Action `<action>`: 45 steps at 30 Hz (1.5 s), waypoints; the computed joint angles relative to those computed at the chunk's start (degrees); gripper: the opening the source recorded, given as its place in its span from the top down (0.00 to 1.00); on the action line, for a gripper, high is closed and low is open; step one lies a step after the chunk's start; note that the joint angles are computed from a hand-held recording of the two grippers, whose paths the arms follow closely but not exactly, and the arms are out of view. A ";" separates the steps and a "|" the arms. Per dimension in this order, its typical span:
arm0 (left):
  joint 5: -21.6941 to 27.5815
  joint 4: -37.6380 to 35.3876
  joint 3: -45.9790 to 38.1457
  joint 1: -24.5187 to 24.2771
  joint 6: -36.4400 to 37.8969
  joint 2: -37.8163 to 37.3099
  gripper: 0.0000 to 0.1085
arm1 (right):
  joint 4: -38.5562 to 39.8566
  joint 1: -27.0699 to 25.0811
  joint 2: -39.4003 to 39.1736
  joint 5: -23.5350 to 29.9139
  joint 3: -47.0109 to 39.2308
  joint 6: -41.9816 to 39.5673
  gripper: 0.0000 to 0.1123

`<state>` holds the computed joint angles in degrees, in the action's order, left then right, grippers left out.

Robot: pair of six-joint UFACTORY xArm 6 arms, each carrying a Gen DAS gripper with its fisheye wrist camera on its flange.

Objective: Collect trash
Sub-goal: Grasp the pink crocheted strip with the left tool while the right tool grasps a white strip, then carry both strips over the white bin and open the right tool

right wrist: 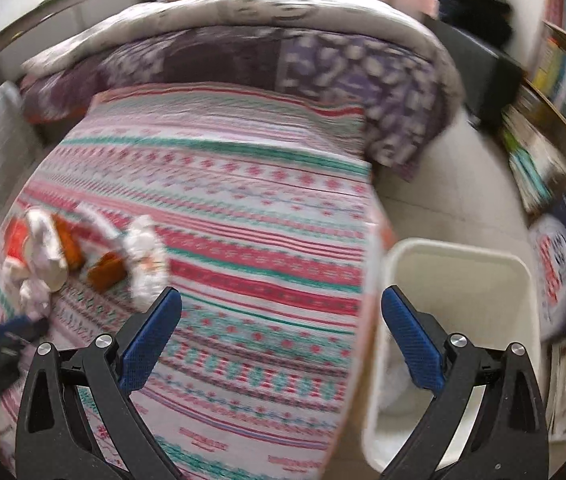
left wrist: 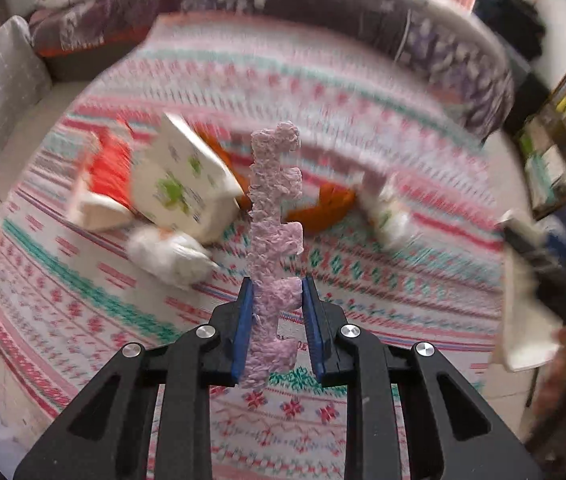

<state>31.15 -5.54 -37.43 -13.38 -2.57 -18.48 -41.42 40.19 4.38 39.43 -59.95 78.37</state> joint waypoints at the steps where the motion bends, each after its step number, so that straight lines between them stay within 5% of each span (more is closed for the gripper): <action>1: 0.40 -2.13 0.73 1.05 1.36 -2.49 0.78 | 0.12 0.01 1.33 -0.99 -1.36 -1.36 0.15; 7: 1.19 -6.06 1.03 6.39 0.26 -8.02 0.78 | 2.26 1.00 13.92 -3.01 -16.68 -16.78 0.15; 14: 0.47 -9.94 -1.51 9.54 0.71 -7.27 0.77 | 11.62 2.53 29.82 4.09 -38.83 -39.84 0.23; 17: 0.12 -10.39 -1.51 9.91 1.08 -7.08 0.77 | 13.47 3.02 34.52 8.12 -45.53 -44.81 0.38; 20: 0.39 -10.91 -1.56 10.33 1.58 -6.92 0.77 | 17.12 2.56 35.30 8.29 -46.11 -46.45 0.81; 22: 0.22 -10.87 -1.60 10.53 1.60 -6.56 0.77 | 18.06 2.16 33.50 5.44 -43.13 -43.99 0.91; 29: -2.97 -6.91 -0.42 9.56 -1.67 -7.22 0.77 | 12.94 1.12 21.30 -9.47 -26.62 -25.42 0.92; 32: -5.92 0.54 0.83 8.08 -7.02 -8.27 0.77 | 5.98 1.37 15.98 -12.41 -21.12 -14.72 0.92; 38: -8.80 7.82 2.04 5.61 -12.63 -9.34 0.77 | -7.39 4.19 9.19 -5.57 -16.62 0.29 0.92; 45: -10.34 12.88 3.18 2.62 -16.58 -10.04 0.77 | -12.57 6.64 2.13 2.07 -9.92 8.55 0.92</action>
<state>20.81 7.35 -34.25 -10.76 -19.14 -28.52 -53.99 46.83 6.50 41.50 -69.86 86.92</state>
